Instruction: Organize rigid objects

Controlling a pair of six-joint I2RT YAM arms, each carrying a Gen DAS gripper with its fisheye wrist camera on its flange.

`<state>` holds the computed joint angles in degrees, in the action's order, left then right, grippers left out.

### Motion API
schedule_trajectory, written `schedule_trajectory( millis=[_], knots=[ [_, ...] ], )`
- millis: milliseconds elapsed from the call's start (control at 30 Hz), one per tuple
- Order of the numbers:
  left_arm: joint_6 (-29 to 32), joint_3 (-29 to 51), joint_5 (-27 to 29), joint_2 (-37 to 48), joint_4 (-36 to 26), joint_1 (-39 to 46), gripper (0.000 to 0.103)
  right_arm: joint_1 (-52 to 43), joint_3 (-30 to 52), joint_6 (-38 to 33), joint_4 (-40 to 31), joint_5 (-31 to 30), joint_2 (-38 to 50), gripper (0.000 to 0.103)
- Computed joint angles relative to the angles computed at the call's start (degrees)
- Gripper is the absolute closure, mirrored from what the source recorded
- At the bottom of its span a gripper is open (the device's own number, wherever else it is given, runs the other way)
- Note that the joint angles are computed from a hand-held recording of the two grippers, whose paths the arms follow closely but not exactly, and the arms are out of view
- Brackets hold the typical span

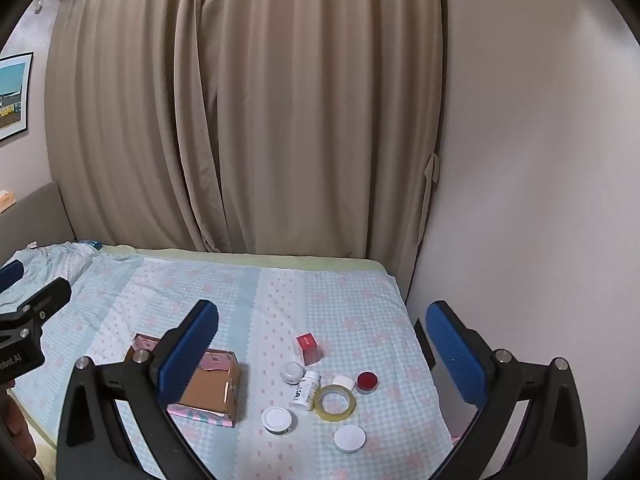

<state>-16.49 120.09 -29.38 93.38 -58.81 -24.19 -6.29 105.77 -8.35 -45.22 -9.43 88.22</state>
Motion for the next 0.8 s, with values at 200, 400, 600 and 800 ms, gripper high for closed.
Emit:
schedule_trajectory(
  millis=[200,400,600,800],
  knots=[
    [-0.67,0.4,-0.21,0.11,-0.11,0.03,0.0,0.22,0.52,-0.04,0.23,0.24,0.52,0.0],
    [-0.73,-0.61,-1.03,-0.2,0.74,-0.24,0.0,0.08,-0.52,-0.08,1.1,-0.33,0.32,0.0],
    [-0.9,-0.63,-0.98,-0.14,0.95,-0.18,0.0,0.19,-0.36,-0.15,1.61,-0.39,0.59,0.0],
    [-0.76,-0.4,-0.45,-0.04,1.21,0.09,0.0,0.25,-2.58,-0.66,3.09,0.04,-0.39,0.0]
  ],
)
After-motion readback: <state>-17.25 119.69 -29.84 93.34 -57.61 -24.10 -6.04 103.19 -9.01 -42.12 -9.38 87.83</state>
